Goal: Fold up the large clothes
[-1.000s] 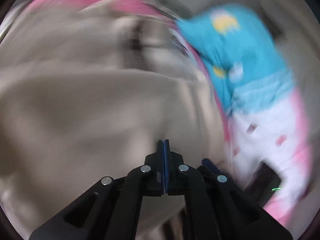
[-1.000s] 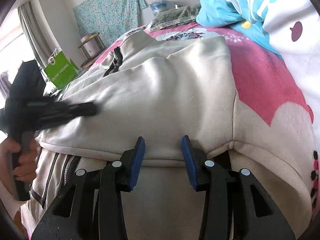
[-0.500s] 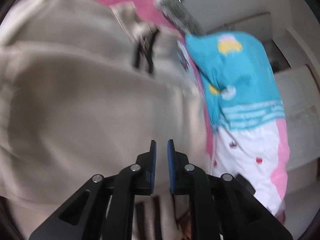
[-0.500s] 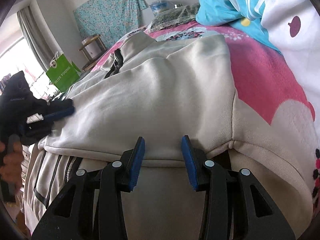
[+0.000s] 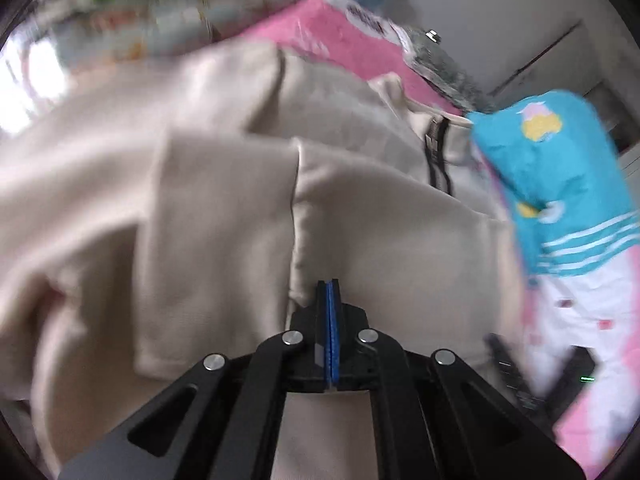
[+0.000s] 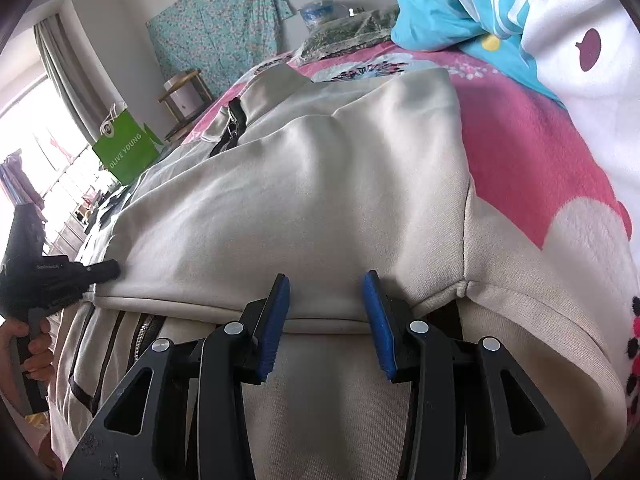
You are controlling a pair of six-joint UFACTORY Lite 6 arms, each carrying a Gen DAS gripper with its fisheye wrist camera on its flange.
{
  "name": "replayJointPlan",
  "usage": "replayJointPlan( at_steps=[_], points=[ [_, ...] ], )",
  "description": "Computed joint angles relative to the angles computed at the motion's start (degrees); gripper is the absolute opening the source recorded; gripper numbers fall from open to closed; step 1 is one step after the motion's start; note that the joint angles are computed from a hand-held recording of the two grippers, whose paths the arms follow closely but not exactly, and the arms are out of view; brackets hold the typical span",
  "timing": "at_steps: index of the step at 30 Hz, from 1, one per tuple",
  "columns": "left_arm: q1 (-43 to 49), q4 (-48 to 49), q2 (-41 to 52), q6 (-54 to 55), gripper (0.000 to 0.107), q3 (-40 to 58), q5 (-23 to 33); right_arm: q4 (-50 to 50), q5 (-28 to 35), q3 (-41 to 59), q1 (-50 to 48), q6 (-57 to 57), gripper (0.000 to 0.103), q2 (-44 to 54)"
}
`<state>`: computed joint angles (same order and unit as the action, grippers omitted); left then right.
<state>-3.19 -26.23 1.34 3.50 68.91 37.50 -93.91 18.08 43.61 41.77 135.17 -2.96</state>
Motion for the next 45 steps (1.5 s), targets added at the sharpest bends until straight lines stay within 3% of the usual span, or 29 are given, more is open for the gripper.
replayJointPlan(
  at_steps=[2,5,8,10,12,16,18,19,20,21,23,28,32,35,38,40,41,43,45],
  points=[
    [-4.4,9.6,-3.0,-7.4,0.012,-0.5,-4.3,-0.2,0.0,0.0,0.0,0.1,0.039,0.1],
    [-7.3,10.0,-1.8,-6.6,0.026,1.5,-4.8,-0.8,-0.1,0.0,-0.1,0.8,0.039,0.3],
    [-8.5,22.7,1.3,-16.5,0.026,1.4,-5.6,-0.1,0.2,0.1,0.1,0.1,0.039,0.2],
    [-8.8,29.8,0.8,-19.1,0.019,-2.8,-9.3,0.2,0.4,0.3,0.3,-0.2,0.039,0.5],
    [-11.4,40.1,-0.5,-26.1,0.019,-5.2,-11.2,0.0,0.3,0.3,0.3,0.1,0.039,0.6],
    [-20.9,64.1,-1.7,-44.2,0.019,-3.8,-4.1,1.3,0.6,0.7,0.6,-1.1,0.039,0.8],
    [-24.5,72.7,-4.1,-48.2,0.028,-5.2,-2.6,1.6,0.6,1.0,0.6,-1.4,0.039,1.0],
    [-24.2,73.3,-4.2,-48.2,0.04,-6.0,-3.3,0.9,0.2,1.0,0.3,-0.8,0.039,1.1],
    [-23.3,71.6,-2.5,-46.7,0.049,-5.3,-3.1,0.4,0.3,0.8,0.5,0.0,0.039,1.0],
    [-21.2,67.5,0.8,-42.8,0.052,-4.3,-3.8,0.1,0.3,0.5,0.7,0.6,0.039,0.7],
    [-16.2,57.7,2.5,-34.3,0.056,-4.6,-8.9,2.5,1.1,1.1,1.4,-1.6,0.039,1.2],
    [-16.3,55.3,3.7,-30.3,0.055,-1.1,-5.7,5.9,2.6,2.0,3.2,-4.0,0.039,1.7],
    [-9.2,33.7,-8.0,-12.2,0.055,-7.8,-10.1,13.1,4.0,3.5,3.9,-11.7,0.039,1.8],
    [0.0,15.7,-18.8,0.2,0.055,-14.4,-9.4,19.6,7.5,5.4,5.8,-18.3,0.039,2.6],
    [16.6,-2.3,-22.8,18.1,0.055,-15.2,-1.3,28.9,15.0,10.3,9.2,-26.9,0.044,3.9],
    [28.6,-12.6,-21.3,28.0,0.055,-14.6,4.9,26.7,14.2,8.7,10.4,-23.5,0.058,1.0],
    [34.6,-17.6,-19.6,34.0,0.055,-13.5,9.6,23.3,13.5,7.9,11.2,-19.4,0.059,-0.8],
    [45.3,-22.2,-17.1,40.7,0.055,-11.8,16.8,22.7,14.1,10.4,12.4,-18.2,0.059,-0.3],
    [54.2,-23.3,-12.6,43.4,0.055,-7.3,20.5,26.0,12.5,15.8,11.9,-22.2,0.059,3.3]
  ],
)
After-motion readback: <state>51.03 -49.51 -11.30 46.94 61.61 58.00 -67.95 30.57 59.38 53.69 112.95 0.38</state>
